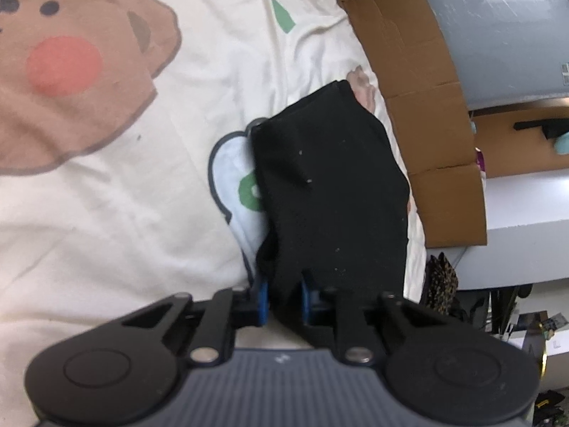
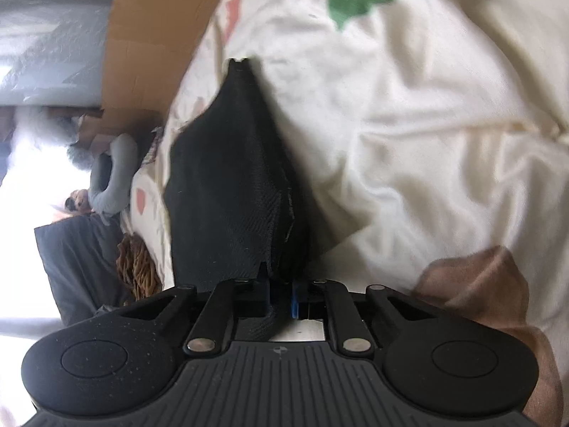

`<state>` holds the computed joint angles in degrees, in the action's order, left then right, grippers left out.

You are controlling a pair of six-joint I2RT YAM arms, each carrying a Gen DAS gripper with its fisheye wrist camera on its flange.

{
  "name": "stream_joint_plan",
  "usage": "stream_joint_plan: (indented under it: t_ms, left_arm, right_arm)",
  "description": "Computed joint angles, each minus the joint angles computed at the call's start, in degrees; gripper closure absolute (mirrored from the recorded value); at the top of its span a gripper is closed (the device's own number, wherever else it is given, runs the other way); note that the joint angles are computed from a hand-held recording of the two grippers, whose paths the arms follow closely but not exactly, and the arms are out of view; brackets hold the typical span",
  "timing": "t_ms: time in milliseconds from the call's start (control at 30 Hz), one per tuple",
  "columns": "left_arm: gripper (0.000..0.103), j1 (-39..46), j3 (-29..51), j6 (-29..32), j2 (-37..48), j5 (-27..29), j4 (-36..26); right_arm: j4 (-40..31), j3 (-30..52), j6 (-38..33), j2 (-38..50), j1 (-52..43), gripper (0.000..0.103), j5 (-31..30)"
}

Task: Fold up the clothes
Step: 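Grasp the side edge of the folded shorts with both grippers, then lift the folded black shorts off the sheet with both grippers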

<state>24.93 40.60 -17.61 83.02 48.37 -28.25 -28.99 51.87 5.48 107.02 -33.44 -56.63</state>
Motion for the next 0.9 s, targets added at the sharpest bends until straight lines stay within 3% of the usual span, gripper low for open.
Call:
stream_joint_plan:
  t_ms: [167, 433, 900]
  left_arm:
    - [0.089, -0.9, 1.2, -0.9, -4.3, -1.1, -4.9]
    - [0.092, -5.5, 7.7, 0.6, -5.3, -4.6, -19.4]
    - [0.093, -9.6, 19.1, 10.5, 0.4, -6.6, -37.1]
  right_arm:
    - [-1.9, 1.6, -2.0, -1.6, -1.6, 0.095, -2.0]
    - [-6.6, 7.9, -3.6, -2.6, -2.5, 0.095, -0.9]
    - [-10.3, 15.6, -5.1, -2.9, -2.0, 0.095, 0.4]
